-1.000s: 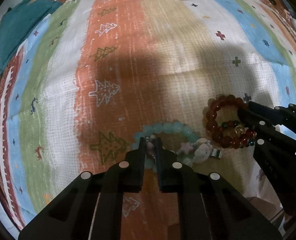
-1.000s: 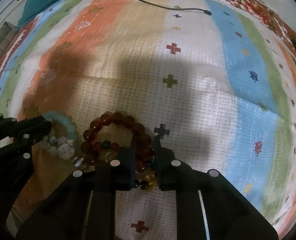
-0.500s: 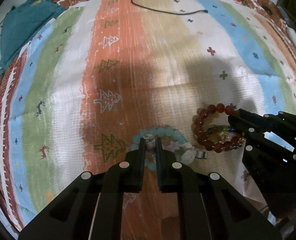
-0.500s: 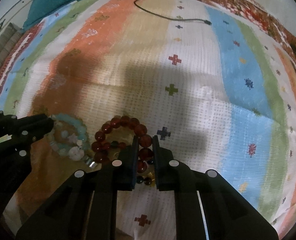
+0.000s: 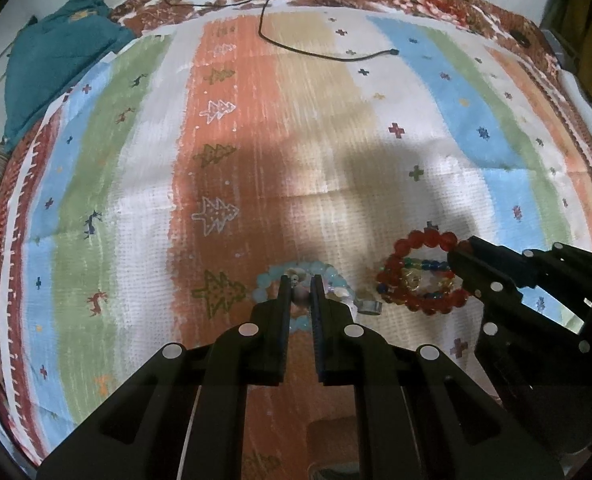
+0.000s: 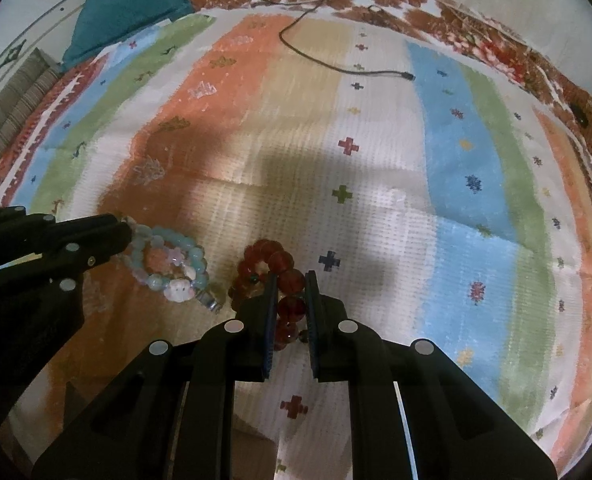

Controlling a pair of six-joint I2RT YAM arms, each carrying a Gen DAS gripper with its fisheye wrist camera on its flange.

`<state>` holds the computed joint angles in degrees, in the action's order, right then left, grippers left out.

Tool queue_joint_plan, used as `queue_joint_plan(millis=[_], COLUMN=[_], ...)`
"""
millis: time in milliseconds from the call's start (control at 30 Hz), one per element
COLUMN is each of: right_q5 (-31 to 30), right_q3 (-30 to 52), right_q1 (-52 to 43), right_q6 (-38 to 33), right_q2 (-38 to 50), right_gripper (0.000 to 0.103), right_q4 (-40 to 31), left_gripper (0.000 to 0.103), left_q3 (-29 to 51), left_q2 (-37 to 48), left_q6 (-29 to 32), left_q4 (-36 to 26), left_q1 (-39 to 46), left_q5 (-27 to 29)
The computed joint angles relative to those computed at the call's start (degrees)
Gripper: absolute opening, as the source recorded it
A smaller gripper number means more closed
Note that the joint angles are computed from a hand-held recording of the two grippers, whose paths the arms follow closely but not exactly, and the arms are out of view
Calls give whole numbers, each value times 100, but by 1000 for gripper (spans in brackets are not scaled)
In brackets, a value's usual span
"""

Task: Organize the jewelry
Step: 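Lift the red bead bracelet with right gripper and carry it toward the tin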

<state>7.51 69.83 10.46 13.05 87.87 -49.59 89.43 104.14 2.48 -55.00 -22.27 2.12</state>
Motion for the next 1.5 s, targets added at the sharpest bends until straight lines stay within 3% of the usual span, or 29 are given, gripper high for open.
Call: queue_joint_plan(millis=[767,1500], right_q5=[204,679], right_q3=[-97,-239], right_q1=[254,1084], right_q6=[386,897], right_q2=[-917,-1917], right_gripper=[14,14], right_q4=[-294,-665], left_gripper=[9,9], left_q3=[-295,-632], left_q2=[-812,-1711], left_q6=[81,90], left_q4=[28,-80], left_q1=[-48,85], left_q5=[-31,398])
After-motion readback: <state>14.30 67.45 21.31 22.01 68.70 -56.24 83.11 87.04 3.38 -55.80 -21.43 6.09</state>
